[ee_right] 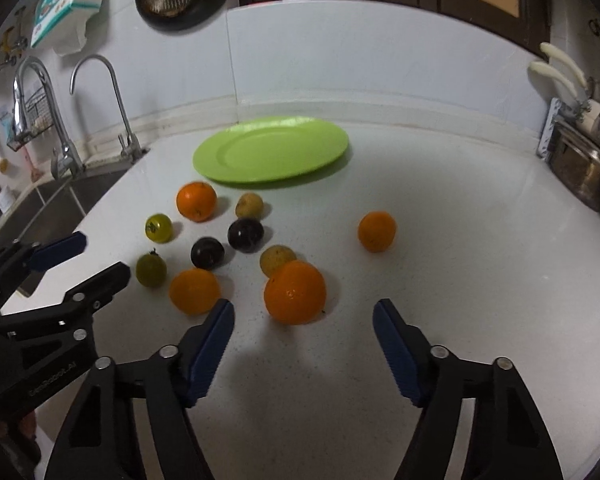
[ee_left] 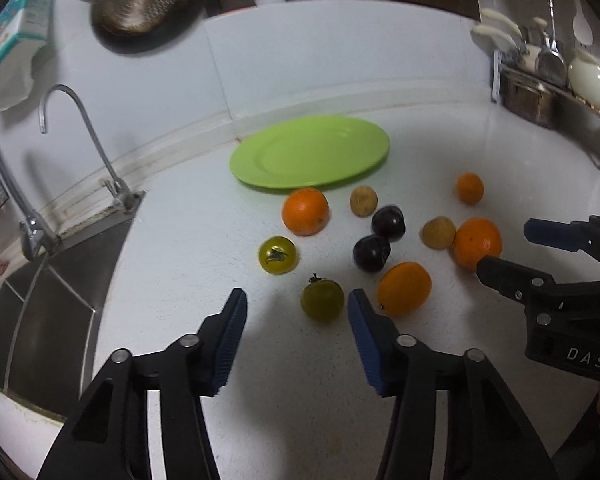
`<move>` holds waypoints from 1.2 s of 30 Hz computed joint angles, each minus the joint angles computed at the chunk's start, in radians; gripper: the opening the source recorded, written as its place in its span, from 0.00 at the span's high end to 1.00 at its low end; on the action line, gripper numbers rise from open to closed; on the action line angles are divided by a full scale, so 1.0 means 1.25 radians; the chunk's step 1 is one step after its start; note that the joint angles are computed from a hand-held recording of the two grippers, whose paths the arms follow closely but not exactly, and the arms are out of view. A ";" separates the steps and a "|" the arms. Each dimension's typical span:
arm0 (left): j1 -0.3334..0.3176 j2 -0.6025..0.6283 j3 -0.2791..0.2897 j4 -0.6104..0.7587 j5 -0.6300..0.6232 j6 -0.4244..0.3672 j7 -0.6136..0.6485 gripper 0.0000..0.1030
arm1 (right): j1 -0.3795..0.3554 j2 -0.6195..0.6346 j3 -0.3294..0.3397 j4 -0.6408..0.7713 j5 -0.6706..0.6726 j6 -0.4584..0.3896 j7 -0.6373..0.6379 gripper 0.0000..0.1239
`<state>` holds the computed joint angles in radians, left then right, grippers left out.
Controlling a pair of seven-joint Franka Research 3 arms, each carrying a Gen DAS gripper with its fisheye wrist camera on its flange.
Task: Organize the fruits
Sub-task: 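Grasp the green tomato with the left gripper while the right gripper grasps the large orange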
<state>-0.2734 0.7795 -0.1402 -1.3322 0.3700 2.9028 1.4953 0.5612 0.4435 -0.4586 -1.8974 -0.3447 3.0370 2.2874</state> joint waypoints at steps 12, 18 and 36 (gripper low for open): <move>0.046 0.092 -0.100 0.150 -0.136 -0.147 0.153 0.65 | -0.116 0.038 0.129 0.069 0.105 -0.046 -0.132 0.55; 0.048 0.119 -0.114 0.203 -0.200 -0.205 0.196 0.73 | -0.149 0.049 0.170 0.092 0.156 -0.069 -0.180 0.63; 0.118 0.027 -0.177 0.089 -0.301 -0.182 0.319 0.73 | -0.094 -0.001 0.129 0.067 0.075 -0.076 -0.107 0.68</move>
